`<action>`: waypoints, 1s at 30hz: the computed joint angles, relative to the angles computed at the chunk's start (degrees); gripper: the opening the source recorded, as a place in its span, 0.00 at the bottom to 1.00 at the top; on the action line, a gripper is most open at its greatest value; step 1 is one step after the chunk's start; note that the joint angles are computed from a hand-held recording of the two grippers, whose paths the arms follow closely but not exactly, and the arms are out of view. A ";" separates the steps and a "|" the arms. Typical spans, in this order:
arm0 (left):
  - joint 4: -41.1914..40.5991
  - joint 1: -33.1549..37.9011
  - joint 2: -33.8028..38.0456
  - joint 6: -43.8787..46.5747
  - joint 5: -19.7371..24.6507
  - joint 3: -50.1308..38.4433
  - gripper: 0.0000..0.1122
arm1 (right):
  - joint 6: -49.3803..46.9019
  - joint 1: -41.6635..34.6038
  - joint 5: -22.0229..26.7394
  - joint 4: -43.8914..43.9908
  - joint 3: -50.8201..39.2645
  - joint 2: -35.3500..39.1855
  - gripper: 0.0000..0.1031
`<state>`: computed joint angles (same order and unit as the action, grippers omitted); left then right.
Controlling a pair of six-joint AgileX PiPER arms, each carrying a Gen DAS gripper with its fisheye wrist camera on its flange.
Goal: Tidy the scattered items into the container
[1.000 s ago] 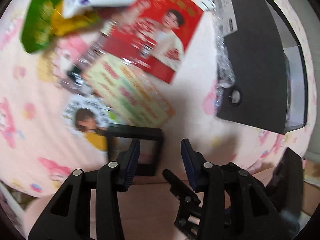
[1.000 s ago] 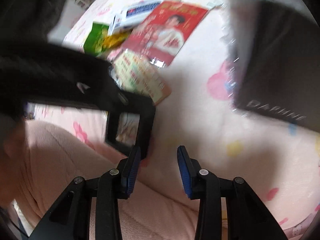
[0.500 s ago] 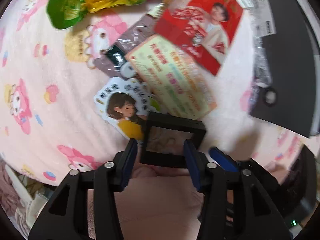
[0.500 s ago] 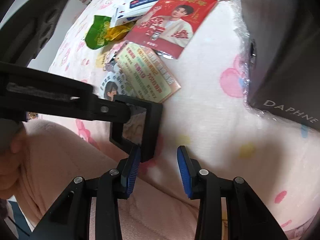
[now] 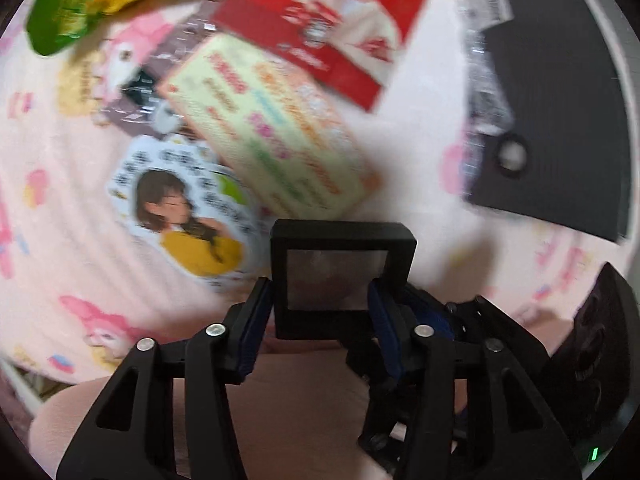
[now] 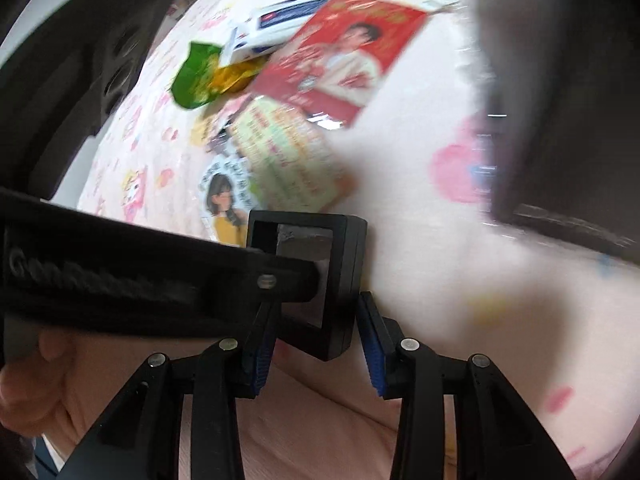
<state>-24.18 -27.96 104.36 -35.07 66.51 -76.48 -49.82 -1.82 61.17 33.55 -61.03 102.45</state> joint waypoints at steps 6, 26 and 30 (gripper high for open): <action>4.88 -0.56 -4.78 -4.39 -3.42 3.55 0.40 | 1.59 -4.78 -1.23 -2.18 -0.37 -0.31 0.35; 11.95 -4.21 -14.18 -9.27 -4.18 10.73 0.13 | -5.00 -6.55 -3.13 2.44 5.66 -4.39 0.10; 12.33 -6.28 -21.61 -10.19 -5.95 14.72 0.13 | -4.98 -8.86 -1.78 1.53 8.13 -9.68 0.10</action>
<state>-11.85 -34.24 82.75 -45.26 60.56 -61.76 -54.80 -10.68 59.39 35.08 -52.90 92.77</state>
